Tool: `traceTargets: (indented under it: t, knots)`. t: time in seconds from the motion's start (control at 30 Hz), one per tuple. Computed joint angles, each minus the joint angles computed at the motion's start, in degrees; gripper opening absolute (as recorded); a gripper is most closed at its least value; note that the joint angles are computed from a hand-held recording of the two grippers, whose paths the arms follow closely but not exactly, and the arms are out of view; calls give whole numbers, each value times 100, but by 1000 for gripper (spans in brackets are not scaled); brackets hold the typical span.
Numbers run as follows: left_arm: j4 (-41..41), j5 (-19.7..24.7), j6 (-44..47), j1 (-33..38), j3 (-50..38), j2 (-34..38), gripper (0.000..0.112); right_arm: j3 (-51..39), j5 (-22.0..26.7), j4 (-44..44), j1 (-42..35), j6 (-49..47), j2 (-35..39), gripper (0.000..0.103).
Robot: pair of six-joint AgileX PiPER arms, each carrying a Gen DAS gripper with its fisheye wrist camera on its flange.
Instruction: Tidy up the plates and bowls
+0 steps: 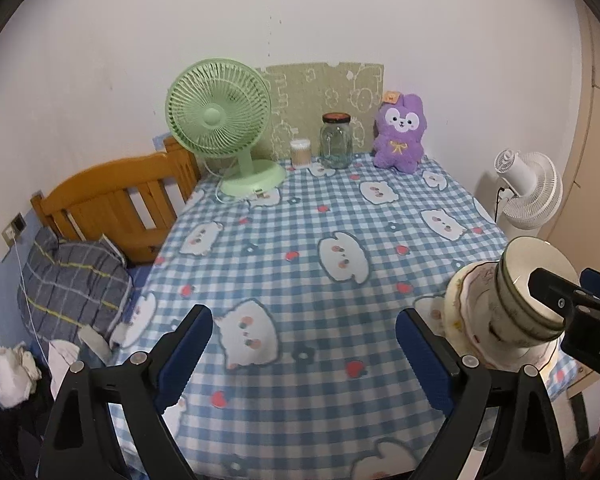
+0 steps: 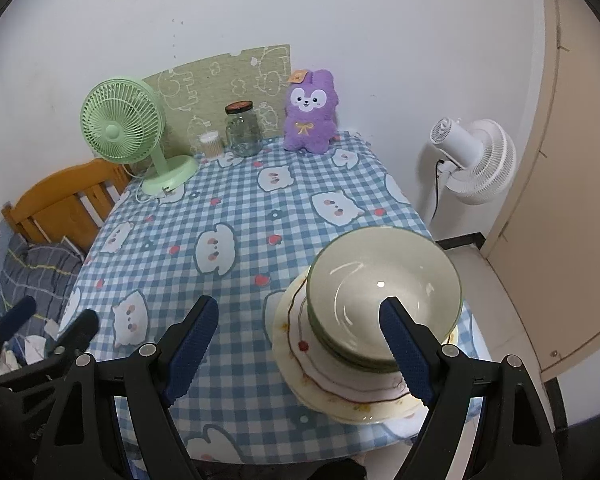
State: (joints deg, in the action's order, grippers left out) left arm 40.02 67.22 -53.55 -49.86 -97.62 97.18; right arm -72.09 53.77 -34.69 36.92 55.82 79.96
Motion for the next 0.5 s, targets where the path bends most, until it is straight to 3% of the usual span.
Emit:
traceTargets:
  t: [0.17,0.33,0.5]
  knots:
    - [133,-385,-225,46,813,-470,95,424,13,-570,396,769,-132,85]
    - [453,-554,-713,-83,1463,-756,95,976,-259,-935,793,1177,-302,85]
    - [391,-520,-1036,-210,1760,-918,95,1271,-222,-1045,1004,1404,-450,85]
